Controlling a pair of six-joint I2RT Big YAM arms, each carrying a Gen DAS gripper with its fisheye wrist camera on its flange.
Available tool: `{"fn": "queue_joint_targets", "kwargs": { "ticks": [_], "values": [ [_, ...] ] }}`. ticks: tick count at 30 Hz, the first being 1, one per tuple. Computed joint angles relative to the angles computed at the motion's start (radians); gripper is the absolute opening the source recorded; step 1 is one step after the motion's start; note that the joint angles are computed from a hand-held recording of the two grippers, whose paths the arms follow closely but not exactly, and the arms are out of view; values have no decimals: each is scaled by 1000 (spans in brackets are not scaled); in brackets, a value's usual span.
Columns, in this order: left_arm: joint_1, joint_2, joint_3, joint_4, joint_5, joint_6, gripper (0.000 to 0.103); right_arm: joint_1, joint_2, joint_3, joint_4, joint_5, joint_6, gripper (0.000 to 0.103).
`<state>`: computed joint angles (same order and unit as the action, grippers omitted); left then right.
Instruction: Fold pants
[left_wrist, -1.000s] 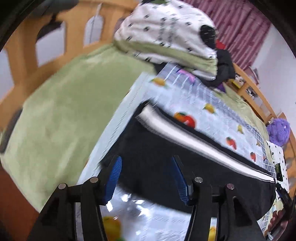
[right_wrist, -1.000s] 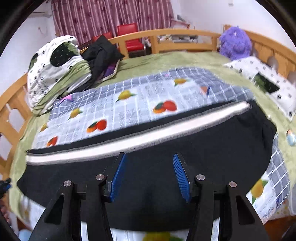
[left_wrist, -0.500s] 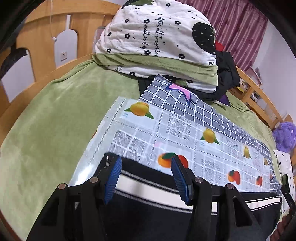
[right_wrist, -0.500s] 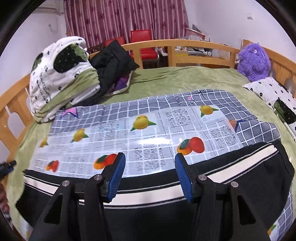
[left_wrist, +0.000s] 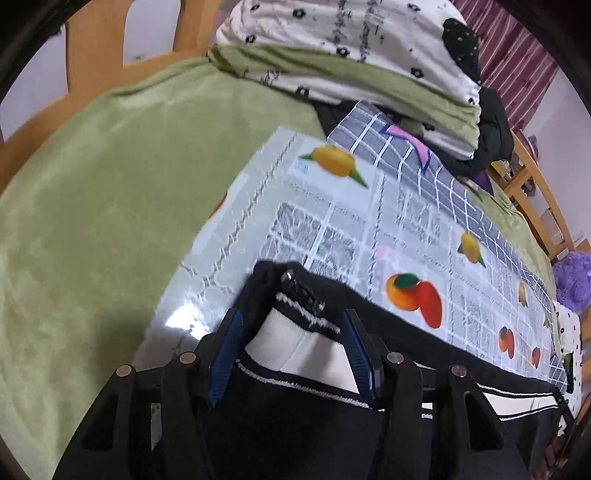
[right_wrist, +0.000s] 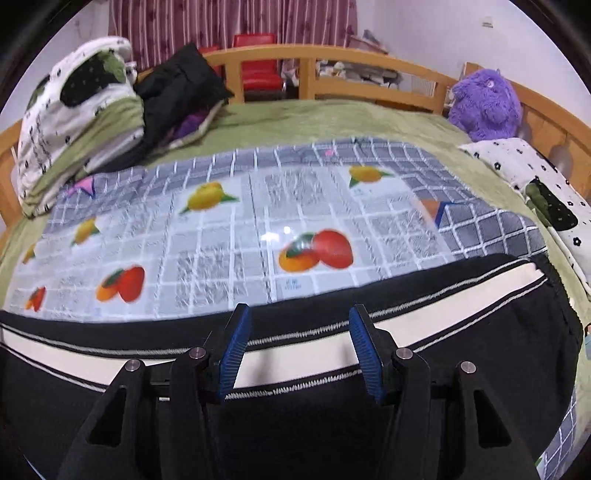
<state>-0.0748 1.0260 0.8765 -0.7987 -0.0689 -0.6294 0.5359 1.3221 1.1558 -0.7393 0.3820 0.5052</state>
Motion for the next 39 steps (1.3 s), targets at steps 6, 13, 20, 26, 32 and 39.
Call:
{"fn": "queue_joint_targets", "kwargs": {
  "ticks": [6, 13, 20, 26, 32, 39],
  "values": [
    [-16, 11, 4, 31, -35, 57, 19, 1, 66, 18, -40, -16, -16, 55],
    [-25, -92, -17, 112, -62, 56, 12, 5, 60, 6, -22, -19, -12, 54],
    [31, -13, -28, 98, 12, 1, 13, -23, 106, 11, -8, -37, 6, 54],
    [-15, -34, -12, 72, -65, 6, 23, -14, 161, 44, -14, 11, 23, 56],
    [-144, -38, 33, 1, -238, 93, 44, -25, 134, 59, -27, -45, 52, 50],
    [-68, -109, 8, -56, -159, 88, 53, 38, 57, 43, 40, -5, 15, 50]
  ]
}}
